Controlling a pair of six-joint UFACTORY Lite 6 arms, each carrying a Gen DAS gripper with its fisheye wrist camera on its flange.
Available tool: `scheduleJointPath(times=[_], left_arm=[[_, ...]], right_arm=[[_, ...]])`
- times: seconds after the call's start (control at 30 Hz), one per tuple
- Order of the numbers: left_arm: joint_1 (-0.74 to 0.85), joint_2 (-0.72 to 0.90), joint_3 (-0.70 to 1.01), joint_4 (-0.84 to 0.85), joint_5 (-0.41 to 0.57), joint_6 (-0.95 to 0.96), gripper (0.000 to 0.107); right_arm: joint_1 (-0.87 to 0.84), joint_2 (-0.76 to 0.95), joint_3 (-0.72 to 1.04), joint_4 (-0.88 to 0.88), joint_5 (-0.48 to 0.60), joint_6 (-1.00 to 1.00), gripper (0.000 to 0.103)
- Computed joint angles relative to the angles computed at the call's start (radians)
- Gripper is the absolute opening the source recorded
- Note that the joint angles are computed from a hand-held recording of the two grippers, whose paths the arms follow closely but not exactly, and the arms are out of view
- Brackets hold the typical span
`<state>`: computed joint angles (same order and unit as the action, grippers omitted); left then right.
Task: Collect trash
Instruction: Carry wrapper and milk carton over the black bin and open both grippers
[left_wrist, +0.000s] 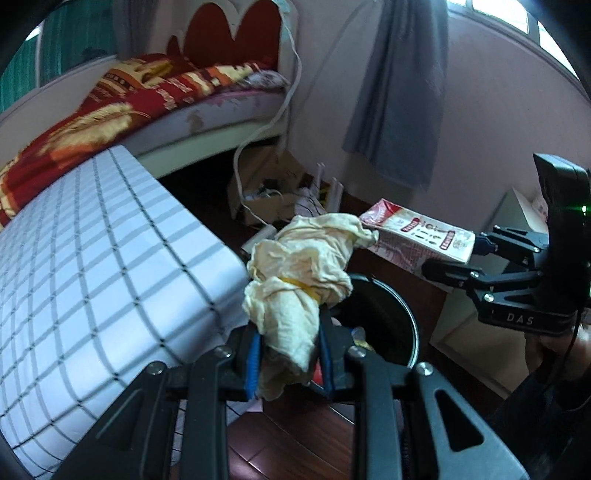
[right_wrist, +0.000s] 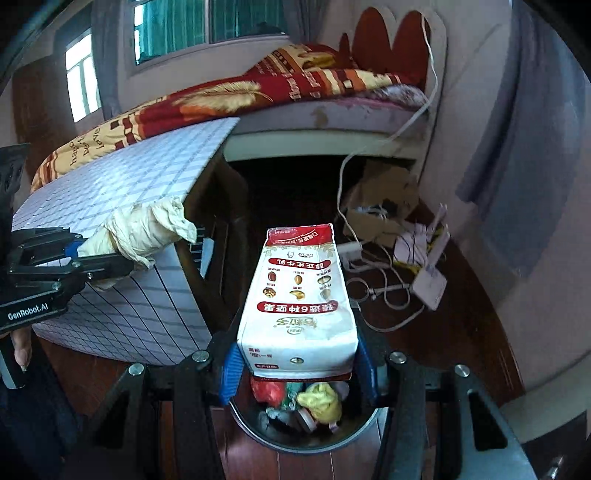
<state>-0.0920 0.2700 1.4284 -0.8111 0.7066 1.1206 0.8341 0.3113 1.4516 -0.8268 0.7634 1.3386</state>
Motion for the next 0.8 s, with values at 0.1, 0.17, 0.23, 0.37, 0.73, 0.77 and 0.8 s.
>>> scheduleJointPath(times=[0.1, 0.17, 0.23, 0.37, 0.73, 0.77, 0.8], left_arm=[[-0.047, -0.011, -0.052, -0.001, -0.033, -0.019, 0.027], [-0.076, 0.001, -0.062, 0.002, -0.051, -0.039, 0.027], [-0.106, 0.009, -0.081, -0.003, -0.072, -0.058, 0.027], [-0.148, 0.053, -0.09, 0.011, -0.094, -0.098, 0.027], [-0.25, 0.212, -0.081, 0.244, -0.278, -0.33, 0.102], [-0.248, 0.194, -0.111, 0.277, -0.303, -0.365, 0.103], [-0.238, 0.174, -0.144, 0.269, -0.325, -0.366, 0.103]], right_arm=[[-0.002, -0.047, -0.1, -0.014, -0.027, 0.053, 0.053], [-0.006, -0.076, -0.166, -0.02, -0.055, 0.084, 0.053], [-0.008, -0.095, -0.223, -0.035, -0.083, 0.115, 0.053], [-0.023, -0.108, -0.308, -0.045, -0.152, 0.142, 0.053], [-0.16, 0.094, -0.318, 0.109, -0.277, -0.036, 0.103], [-0.172, 0.09, -0.337, 0.108, -0.291, -0.015, 0.103], [-0.183, 0.08, -0.358, 0.095, -0.299, 0.018, 0.103]])
